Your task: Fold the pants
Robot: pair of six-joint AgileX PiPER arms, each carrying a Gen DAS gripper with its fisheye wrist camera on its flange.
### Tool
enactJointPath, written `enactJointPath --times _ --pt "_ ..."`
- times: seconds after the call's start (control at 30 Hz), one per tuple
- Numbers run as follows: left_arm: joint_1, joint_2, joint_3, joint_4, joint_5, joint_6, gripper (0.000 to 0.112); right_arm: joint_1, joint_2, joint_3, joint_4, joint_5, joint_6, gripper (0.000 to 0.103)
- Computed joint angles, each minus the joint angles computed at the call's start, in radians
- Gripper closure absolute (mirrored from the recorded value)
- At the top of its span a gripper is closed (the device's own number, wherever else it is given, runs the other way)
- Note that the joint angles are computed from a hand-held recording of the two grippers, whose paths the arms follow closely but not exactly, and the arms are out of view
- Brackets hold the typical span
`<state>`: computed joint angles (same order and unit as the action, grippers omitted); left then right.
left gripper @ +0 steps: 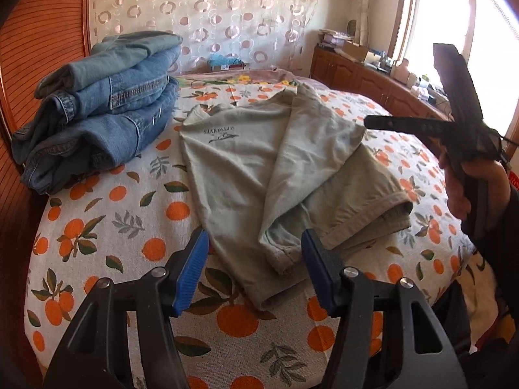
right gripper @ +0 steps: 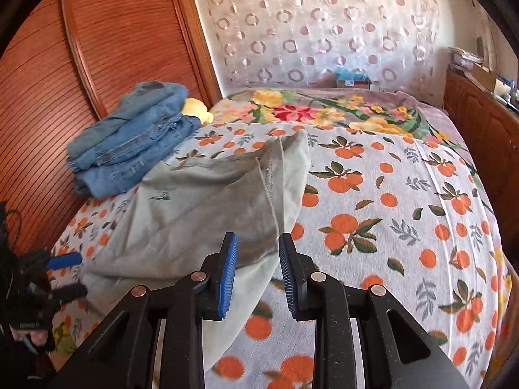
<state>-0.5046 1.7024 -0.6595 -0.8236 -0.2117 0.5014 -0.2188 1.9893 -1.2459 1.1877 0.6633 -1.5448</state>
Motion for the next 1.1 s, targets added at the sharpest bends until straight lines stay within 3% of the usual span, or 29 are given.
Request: enactJointPath --times 0.23,0.27,0.37,0.43,0.5,0.6,0.8,1.1 --pt "-0.007 0.005 0.024 0.097 -0.023 -0.107 0.054 0.031 0.075 -0.110 -0.121 0.019 0.165 0.076" --pt "-0.009 0.002 0.030 0.121 -0.027 -0.131 0.061 0.031 0.081 -0.116 -0.124 0.029 0.169 0.076" --pt "-0.011 -0.016 0.057 0.250 -0.050 -0.254 0.068 0.040 0.083 -0.124 -0.137 0.027 0.172 0.076" --pt "-0.015 -0.019 0.057 0.258 -0.048 -0.259 0.073 0.047 0.106 -0.162 -0.191 0.044 0.213 0.077" --pt "-0.017 -0.021 0.059 0.275 -0.051 -0.275 0.080 0.046 0.117 -0.178 -0.200 0.055 0.209 0.092" --pt "-0.020 -0.022 0.066 0.357 -0.055 -0.336 0.098 0.042 0.087 -0.138 -0.131 0.023 0.124 0.094" --pt "-0.025 -0.047 0.102 0.454 -0.102 -0.436 0.104 0.066 0.012 -0.084 -0.013 -0.018 -0.026 0.096" --pt "-0.023 -0.077 0.153 0.529 -0.131 -0.523 0.107 0.220 0.080 -0.321 -0.161 0.002 0.198 0.096"
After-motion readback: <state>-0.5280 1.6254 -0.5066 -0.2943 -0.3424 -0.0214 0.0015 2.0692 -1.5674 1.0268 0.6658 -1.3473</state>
